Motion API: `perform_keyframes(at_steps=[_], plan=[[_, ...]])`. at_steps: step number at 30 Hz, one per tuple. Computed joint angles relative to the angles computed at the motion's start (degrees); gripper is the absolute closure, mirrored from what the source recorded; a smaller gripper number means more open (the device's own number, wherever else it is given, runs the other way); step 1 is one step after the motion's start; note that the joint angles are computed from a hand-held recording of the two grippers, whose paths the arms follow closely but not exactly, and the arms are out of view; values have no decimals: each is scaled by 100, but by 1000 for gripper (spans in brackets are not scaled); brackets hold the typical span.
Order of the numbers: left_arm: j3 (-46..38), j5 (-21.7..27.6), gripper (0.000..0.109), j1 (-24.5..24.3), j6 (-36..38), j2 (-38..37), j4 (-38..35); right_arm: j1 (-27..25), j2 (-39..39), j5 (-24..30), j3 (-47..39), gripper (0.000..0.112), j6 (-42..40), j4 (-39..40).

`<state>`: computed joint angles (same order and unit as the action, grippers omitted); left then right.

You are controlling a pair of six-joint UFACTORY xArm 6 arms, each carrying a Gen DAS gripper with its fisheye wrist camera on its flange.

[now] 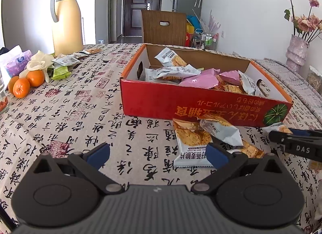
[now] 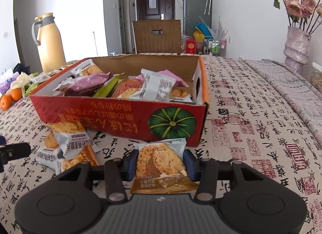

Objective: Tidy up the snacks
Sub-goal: 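Grasp a cookie packet with the right tool while the left tool grasps a white-labelled cookie packet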

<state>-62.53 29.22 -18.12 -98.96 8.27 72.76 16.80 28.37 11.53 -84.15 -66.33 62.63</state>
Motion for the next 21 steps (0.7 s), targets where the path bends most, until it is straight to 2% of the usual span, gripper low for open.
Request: perform_keyframes(at_steps=[10, 21], plan=[[-457, 146, 6, -42, 515, 338, -443, -122, -152, -55, 72, 65, -834, 1010], [-1322, 494, 6, -123, 1365, 1004, -1333, -317, -198, 78, 42, 65, -1421, 1745]])
